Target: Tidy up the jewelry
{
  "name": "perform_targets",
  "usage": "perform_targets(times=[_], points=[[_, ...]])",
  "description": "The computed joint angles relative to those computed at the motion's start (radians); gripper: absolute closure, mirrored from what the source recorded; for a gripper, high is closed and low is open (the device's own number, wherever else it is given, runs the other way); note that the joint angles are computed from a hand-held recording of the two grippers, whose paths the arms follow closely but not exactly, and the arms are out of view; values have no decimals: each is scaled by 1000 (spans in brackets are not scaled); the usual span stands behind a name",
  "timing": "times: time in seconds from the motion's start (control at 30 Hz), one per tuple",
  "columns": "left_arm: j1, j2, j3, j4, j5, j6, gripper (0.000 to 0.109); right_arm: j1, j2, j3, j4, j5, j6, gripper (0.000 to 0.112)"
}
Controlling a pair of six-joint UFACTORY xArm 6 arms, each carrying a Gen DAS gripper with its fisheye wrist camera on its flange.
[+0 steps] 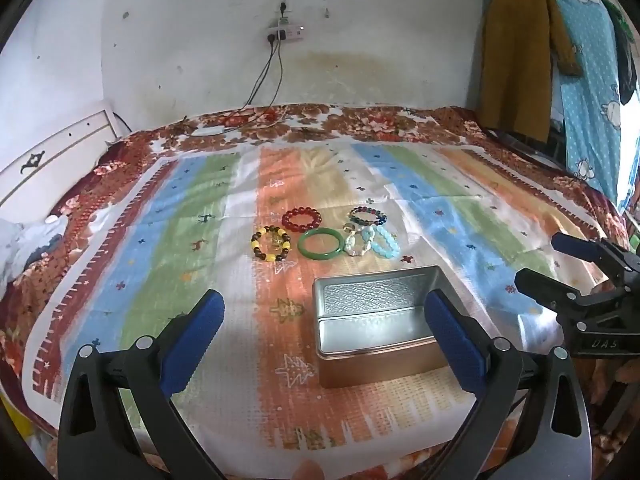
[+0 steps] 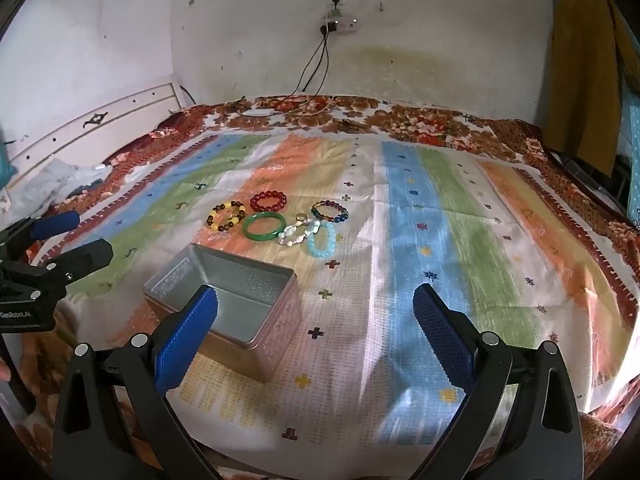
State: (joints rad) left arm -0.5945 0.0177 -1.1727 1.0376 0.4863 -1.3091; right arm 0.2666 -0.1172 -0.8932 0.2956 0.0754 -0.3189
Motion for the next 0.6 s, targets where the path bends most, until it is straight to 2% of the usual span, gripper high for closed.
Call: perform_targets(times=[0.17, 0.43, 0.6], points=[[-3, -6, 5, -3, 10, -4, 11, 1, 0, -3, 11, 5, -10, 13], [3, -23, 18, -14, -9, 14, 11, 16, 1, -22, 195, 23, -173, 13], [2, -18, 9, -28, -8, 38, 11, 25, -6, -19, 241, 22, -224, 13]])
